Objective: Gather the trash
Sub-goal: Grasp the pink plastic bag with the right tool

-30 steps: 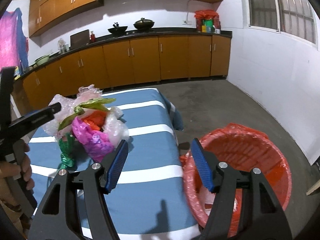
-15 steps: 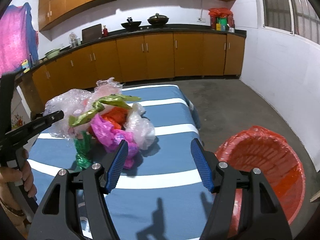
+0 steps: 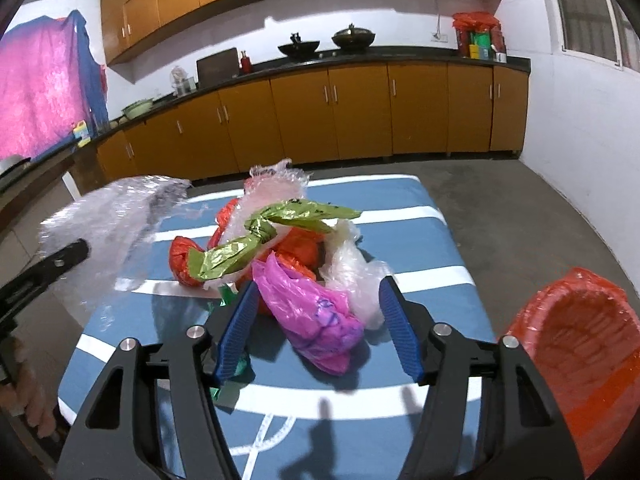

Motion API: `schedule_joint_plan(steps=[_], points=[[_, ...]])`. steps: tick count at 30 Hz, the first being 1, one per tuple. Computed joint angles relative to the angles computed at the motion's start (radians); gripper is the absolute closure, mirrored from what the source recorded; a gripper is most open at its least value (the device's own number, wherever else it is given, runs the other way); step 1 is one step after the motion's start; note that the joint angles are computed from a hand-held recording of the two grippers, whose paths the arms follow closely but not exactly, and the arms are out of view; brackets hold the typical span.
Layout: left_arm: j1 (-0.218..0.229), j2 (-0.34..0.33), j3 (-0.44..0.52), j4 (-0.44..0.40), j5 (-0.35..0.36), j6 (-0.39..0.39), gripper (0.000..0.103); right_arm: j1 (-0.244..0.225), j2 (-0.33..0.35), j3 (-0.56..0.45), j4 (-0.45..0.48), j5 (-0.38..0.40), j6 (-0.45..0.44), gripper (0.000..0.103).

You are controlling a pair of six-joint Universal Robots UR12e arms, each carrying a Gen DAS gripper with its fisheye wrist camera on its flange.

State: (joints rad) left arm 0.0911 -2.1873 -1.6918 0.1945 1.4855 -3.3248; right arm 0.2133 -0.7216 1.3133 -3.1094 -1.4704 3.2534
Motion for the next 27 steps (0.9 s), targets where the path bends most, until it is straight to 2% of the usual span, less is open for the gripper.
schedule_joint_plan(steps=[3,6,8,11,13,27], points=[[0.003,0.006,-0.01,0.007,0.01,-0.002,0.092,0.003,0.017,-0.031,0.04,0.006,-0.002,0.046],[0.009,0.011,-0.018,0.007,0.006,-0.007,0.092,0.009,0.025,-0.046,0.075,0.009,-0.02,0.055],[0.008,0.014,-0.023,0.008,0.008,-0.009,0.092,0.009,0.027,-0.052,0.105,0.018,-0.029,0.071],[0.01,0.018,-0.028,0.008,0.006,-0.009,0.092,0.004,0.02,-0.039,0.105,0.037,-0.029,0.087],[0.012,0.018,-0.028,0.008,0.003,-0.01,0.092,0.002,0.012,-0.025,0.096,0.044,-0.032,0.092],[0.006,0.028,-0.04,0.014,-0.014,-0.01,0.092,-0.019,-0.055,0.077,0.014,0.114,-0.02,0.096]])
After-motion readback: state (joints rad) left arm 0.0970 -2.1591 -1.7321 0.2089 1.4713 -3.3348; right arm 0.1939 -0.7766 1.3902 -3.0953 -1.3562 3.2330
